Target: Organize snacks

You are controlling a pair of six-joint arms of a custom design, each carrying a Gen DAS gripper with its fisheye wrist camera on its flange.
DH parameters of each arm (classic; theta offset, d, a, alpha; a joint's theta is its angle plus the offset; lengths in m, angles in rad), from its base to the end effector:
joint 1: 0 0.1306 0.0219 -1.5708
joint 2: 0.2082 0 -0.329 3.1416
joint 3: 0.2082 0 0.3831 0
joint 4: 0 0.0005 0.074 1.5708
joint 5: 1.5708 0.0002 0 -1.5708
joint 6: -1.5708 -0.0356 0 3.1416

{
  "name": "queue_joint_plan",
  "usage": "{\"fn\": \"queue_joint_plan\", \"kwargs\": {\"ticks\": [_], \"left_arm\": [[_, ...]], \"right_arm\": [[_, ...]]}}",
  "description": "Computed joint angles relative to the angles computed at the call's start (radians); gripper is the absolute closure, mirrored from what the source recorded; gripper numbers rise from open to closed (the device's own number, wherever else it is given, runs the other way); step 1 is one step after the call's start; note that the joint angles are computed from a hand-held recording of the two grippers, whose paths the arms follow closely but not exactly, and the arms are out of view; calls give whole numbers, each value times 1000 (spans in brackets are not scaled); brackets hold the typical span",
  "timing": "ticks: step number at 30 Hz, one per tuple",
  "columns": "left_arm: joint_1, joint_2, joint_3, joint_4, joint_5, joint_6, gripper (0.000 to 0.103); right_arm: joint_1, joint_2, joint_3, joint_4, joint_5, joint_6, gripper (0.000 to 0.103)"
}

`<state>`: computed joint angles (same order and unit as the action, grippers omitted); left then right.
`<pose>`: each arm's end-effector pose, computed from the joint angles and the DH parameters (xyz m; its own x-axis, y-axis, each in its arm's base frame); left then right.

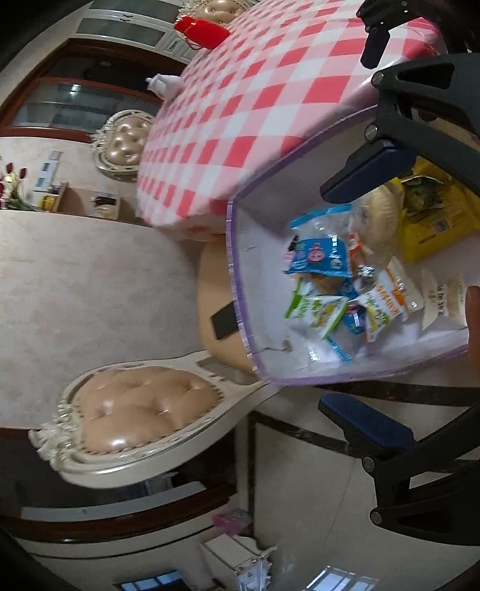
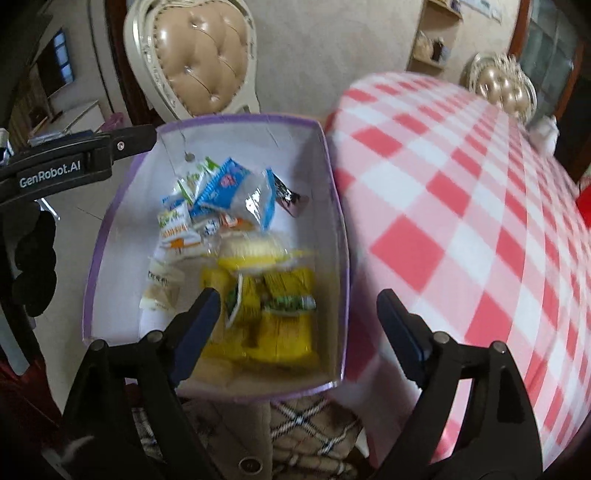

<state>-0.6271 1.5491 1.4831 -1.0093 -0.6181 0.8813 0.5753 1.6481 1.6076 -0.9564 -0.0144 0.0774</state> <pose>0.4280 -0.2853 0.3379 -0.6500 -0.3055 -0.6958 -0.3873 0.9210 -0.0426 0.4671 0.3029 0.3386 -0.6599 -0.5201 -0.5422 -0.6034 0.7969 -0.0299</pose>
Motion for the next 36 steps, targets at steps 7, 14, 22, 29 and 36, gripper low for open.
{"fn": "queue_joint_plan", "kwargs": {"ticks": [7,14,22,29,36], "left_arm": [[12,57,29,2,173,-4,0],[12,96,53,-11,231,-10,0],[21,98,46,-9,249,-5,0],[21,102,48,-11,254,-7,0],[21,107,53,-18,255,-7,0]], "right_arm": [[-1,30,23,-67,39,-34,15],[8,60,44,-103,51,-34,15],[10,63,44,-107,40,-33,15],[9,64,47,-110,34,-38,15],[10,66,49,-115,29,-38,15]]}}
